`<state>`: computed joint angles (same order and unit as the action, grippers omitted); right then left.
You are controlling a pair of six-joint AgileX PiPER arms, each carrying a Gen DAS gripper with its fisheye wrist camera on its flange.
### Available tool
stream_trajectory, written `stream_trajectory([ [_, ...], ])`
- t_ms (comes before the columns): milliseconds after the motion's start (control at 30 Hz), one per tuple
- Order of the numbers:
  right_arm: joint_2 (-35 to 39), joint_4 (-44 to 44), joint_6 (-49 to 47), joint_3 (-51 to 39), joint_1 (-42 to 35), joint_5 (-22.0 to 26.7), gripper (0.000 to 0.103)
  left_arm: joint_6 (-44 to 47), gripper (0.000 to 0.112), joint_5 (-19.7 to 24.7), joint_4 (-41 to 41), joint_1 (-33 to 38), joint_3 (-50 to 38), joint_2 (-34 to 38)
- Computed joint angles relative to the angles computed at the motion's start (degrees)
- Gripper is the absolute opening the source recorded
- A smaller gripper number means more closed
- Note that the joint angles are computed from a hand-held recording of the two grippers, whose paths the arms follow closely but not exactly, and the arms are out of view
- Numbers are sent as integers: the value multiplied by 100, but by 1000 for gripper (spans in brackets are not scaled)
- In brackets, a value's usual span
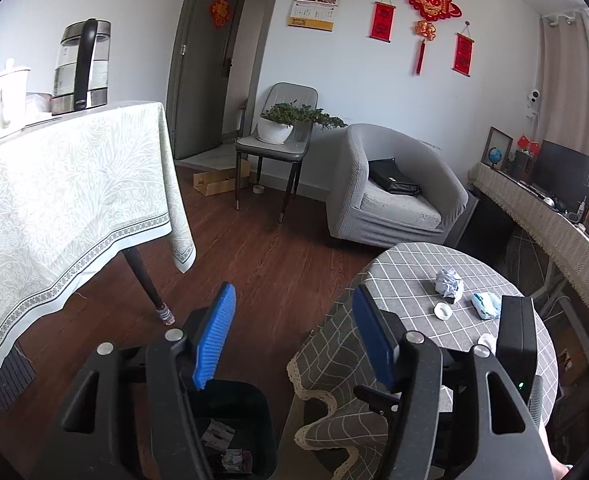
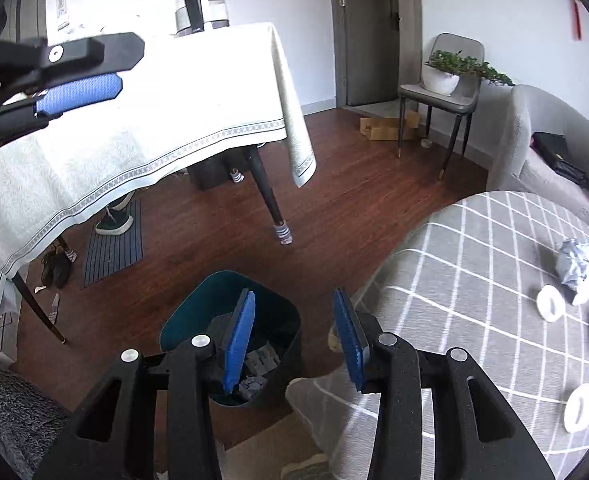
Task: Collect trash
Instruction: 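Move both tools back to the table toward the white plastic lids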
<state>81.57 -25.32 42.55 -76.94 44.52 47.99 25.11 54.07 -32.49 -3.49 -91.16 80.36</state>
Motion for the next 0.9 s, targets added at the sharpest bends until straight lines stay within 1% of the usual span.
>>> stream_trajectory([
  [67,-271,29,-32,213,-235,-41,42,-154,70,-181,194,-316,60,-13],
  [133,-534,58,-71,425,-482,-63,42,-382,72,-357,486,-661,78,12],
  [233,-902,79,-238,654,-859,14,42,-707,75,-657,985,-1182,141,95],
  [300,-1147,140,-375,809,-1115,66,42,-950,75,-726,1282,-1493,91,247],
  [367,-1381,259,-576,978,-1370,127,46,-1095,75,-837,1485,-1741,94,379],
  [400,-1539,234,-616,1095,-1456,174,52,-1235,75,-861,1655,-1880,62,449],
  [433,-1664,236,-666,1191,-1552,212,55,-1383,75,-897,1823,-2022,41,506],
  [467,-1786,242,-683,1281,-1598,260,55,-1510,75,-961,1960,-2142,58,538],
  [600,-2163,276,-942,1583,-1888,473,60,-1877,77,-1041,2333,-2548,55,670],
  [667,-2316,288,-1116,1714,-2046,589,62,-1976,80,-1062,2354,-2675,25,773],
  [767,-2534,660,-1566,1897,-2491,583,62,-2238,80,-1043,2490,-2885,-112,971],
  [900,-2663,1235,-2114,2069,-3078,583,62,-2425,82,-1073,2458,-3064,-218,1170],
])
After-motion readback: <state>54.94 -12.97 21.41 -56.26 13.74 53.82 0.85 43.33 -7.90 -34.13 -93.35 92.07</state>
